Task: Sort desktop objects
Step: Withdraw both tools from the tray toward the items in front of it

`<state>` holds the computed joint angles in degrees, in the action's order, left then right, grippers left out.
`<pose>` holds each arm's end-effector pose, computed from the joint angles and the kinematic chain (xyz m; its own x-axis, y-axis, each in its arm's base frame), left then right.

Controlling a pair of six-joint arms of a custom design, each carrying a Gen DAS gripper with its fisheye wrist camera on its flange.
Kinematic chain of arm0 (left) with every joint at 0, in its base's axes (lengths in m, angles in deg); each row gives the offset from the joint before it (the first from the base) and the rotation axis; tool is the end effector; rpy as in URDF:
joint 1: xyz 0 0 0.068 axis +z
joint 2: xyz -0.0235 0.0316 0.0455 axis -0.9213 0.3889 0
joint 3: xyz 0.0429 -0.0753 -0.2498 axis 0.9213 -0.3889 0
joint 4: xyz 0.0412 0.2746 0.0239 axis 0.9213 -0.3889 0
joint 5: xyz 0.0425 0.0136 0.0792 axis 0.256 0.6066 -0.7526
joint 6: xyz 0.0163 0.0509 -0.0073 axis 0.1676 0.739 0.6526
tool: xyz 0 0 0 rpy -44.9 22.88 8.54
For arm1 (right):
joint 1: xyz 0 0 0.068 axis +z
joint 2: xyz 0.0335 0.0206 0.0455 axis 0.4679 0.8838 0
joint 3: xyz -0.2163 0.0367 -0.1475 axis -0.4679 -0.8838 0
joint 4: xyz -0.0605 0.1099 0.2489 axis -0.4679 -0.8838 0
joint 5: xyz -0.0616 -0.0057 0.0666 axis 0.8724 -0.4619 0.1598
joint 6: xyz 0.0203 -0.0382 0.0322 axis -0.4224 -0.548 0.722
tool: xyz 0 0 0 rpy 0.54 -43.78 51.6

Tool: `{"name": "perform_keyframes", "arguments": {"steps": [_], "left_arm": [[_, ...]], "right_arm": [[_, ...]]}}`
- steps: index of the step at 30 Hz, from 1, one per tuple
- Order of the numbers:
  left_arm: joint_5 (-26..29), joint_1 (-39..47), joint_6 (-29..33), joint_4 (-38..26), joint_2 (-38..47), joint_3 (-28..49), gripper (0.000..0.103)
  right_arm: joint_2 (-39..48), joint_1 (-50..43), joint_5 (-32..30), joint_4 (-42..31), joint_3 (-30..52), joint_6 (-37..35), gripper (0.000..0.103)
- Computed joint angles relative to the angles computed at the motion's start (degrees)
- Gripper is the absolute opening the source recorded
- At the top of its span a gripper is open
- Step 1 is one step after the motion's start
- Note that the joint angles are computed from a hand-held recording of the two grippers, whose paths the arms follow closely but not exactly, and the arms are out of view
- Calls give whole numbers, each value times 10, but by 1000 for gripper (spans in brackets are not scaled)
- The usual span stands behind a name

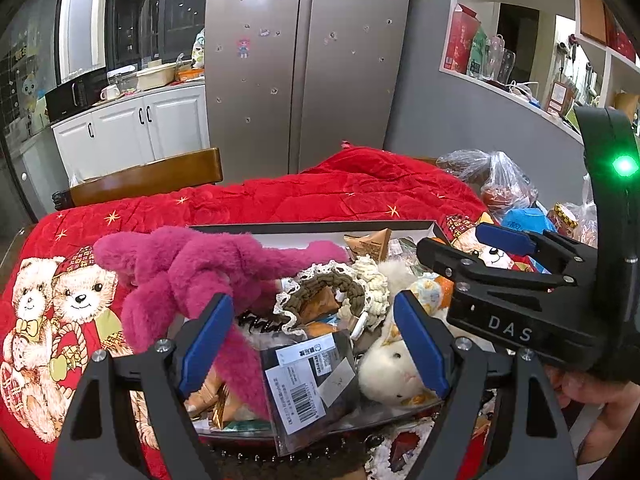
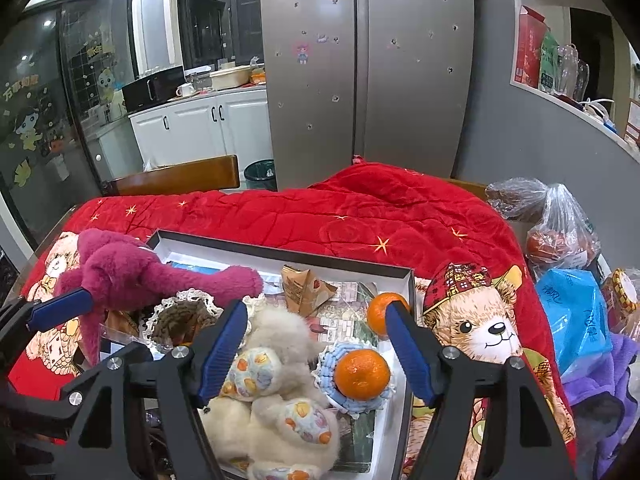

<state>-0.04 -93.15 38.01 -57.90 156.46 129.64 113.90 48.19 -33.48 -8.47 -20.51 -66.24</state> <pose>0.2704 -0.1266 0.1882 -0.6862 0.0595 -0.7249 0.1821 0.9790 -0.0921 0.2830 0.0985 0.1891 -0.6776 -0.0708 -0.7321 -0.1157 0.9932 0.0111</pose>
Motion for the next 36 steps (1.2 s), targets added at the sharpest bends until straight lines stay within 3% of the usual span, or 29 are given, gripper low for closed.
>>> {"name": "perform_keyframes", "arguments": {"steps": [9,13,18,22,27,32,36], "left_arm": [[12,22,-7,-42,-62,-5,84],[-17,6,5,-77,-108,-4,84],[0,10,-10,-119,-200,-34,84],[-18,-8,-10,-175,-276,-50,84],[-67,-35,-23,-259,-357,-47,84],[-107,-73,-41,-335,-459,-61,86],[-143,-115,-67,-384,-522,-79,89]], "right_arm": [[-48,-4,2,-25,-9,-2,73],[-111,5,11,-53,-20,4,74],[-197,26,27,-90,-50,24,77],[-278,58,52,-139,-64,43,78],[-358,132,117,-215,-66,75,80],[-416,265,249,-302,-66,137,80],[-458,334,305,-354,-75,192,81]]}}
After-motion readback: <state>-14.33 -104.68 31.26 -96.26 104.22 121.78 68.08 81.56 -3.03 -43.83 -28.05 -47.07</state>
